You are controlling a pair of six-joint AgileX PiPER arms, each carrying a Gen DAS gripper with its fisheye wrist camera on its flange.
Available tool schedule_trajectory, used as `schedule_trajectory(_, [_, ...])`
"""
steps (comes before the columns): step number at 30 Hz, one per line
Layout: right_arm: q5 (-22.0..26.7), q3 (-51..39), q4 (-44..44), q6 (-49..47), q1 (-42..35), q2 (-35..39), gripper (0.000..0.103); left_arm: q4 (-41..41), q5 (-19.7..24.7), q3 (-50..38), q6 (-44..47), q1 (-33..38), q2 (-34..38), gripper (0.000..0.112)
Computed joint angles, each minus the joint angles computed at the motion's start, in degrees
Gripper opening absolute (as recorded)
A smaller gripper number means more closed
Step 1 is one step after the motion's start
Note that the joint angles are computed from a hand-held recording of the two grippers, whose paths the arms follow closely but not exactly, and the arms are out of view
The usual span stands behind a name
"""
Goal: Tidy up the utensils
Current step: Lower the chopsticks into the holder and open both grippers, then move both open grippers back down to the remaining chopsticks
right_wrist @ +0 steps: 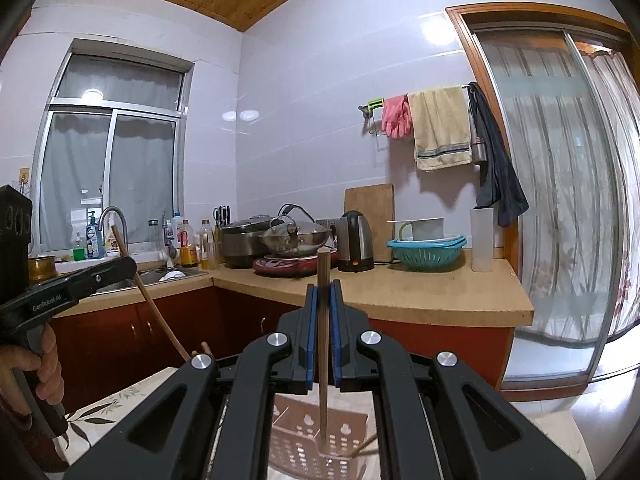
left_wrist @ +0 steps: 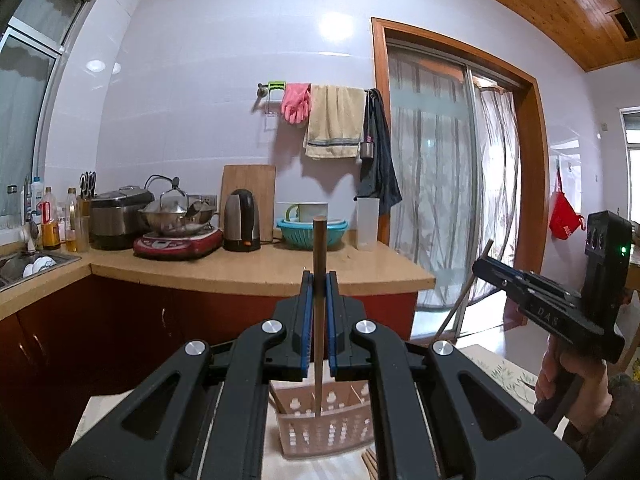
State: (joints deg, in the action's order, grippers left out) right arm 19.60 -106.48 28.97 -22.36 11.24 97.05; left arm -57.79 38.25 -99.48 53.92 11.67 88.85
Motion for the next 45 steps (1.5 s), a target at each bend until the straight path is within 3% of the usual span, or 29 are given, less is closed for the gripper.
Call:
schedule_trajectory(7, [1.65, -5.28, -1.71, 2.19, -0.78, 5.21, 0.007, 4.98, -3.11, -7.16, -3.52, -3.78, 6.48, 0.007])
schedule_trajectory(18, [4.75, -5.88, -4.89, 5.67, -0.34, 10.19, 0.007, 6.02, -7.07, -3.46, -0.30, -6.18, 10.26, 0.007])
schedule_trajectory(27, [7.57, -6.32, -8.11, 7.49, 0.37, 12.21, 0.007, 8.25, -4.65, -3.19, -3.27, -5.17, 13.47, 0.007])
schedule_trajectory(28, [7.22, -5.53, -8.37, 7.50, 0.59, 11.82, 0.008, 7.73, -4.46, -2.90, -3.40, -4.87, 13.50, 0.010])
schedule_trajectory(29, [7.33, -5.57, -8.39, 7.46, 0.66, 11.79, 0.020, 7.84, -4.00, -3.35, -3.97, -4.65, 13.82, 0.014])
schedule_trajectory(30, [7.33, -5.28, -8.06, 7.25, 0.70, 11.49, 0.029, 7.91, -3.77, -2.99, -4.45, -4.37, 13.62, 0.025])
schedule_trajectory(31, [6.83, -4.76, -7.43, 6.83, 0.69, 11.11, 0.046, 7.90, -3.94, -2.80, -4.71, -4.26, 13.48, 0.037])
schedule_trajectory(32, [5.80, -3.49, -6.82, 6.41, 0.73, 10.24, 0.052, 7.39, -4.13, -2.01, -4.43, -4.02, 12.88, 0.041])
schedule_trajectory(39, [3.04, 3.51, -7.41, 5.97, 1.24, 3.84, 0.056, 5.03, -3.24, 2.56, -2.58, -2.55, 8.32, 0.061])
schedule_trajectory(45, [-0.51, 14.32, -7.20, 5.70, 1.69, -4.45, 0.057, 3.79, -3.89, 10.12, -0.28, -2.15, 1.88, 0.065])
